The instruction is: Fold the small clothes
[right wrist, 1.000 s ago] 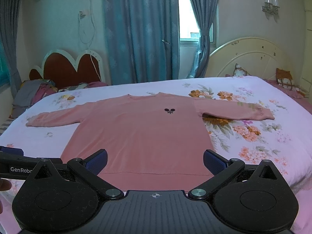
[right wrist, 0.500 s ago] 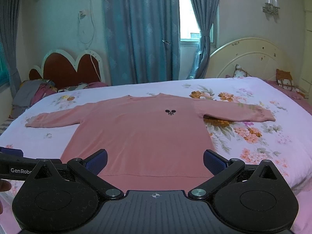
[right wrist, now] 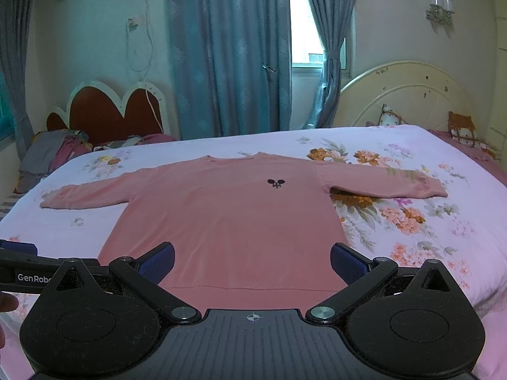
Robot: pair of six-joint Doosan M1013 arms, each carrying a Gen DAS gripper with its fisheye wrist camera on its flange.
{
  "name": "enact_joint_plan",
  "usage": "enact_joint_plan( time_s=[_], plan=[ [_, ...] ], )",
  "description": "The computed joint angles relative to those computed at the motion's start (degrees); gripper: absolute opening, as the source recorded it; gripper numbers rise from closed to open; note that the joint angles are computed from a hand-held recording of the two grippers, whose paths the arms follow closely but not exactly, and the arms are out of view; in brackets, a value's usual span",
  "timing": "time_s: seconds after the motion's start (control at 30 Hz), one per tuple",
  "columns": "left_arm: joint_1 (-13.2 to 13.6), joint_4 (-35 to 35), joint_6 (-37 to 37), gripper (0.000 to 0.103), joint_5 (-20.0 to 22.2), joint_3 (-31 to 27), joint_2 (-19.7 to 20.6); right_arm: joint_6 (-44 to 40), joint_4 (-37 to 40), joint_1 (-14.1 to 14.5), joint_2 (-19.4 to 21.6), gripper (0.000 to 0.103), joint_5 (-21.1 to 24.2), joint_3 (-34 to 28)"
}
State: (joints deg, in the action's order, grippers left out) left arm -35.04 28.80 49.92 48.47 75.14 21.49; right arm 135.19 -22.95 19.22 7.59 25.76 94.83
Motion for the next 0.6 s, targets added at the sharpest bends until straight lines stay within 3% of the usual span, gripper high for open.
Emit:
enact_joint_plan(
  time_s=[0.6],
  plan=[
    [-0.3,0.0,0.0,0.101,0.5,-0.7,0.8,-0.8,1.0,-1.2,-0.2,0.103,-0.9,1.1]
  ],
)
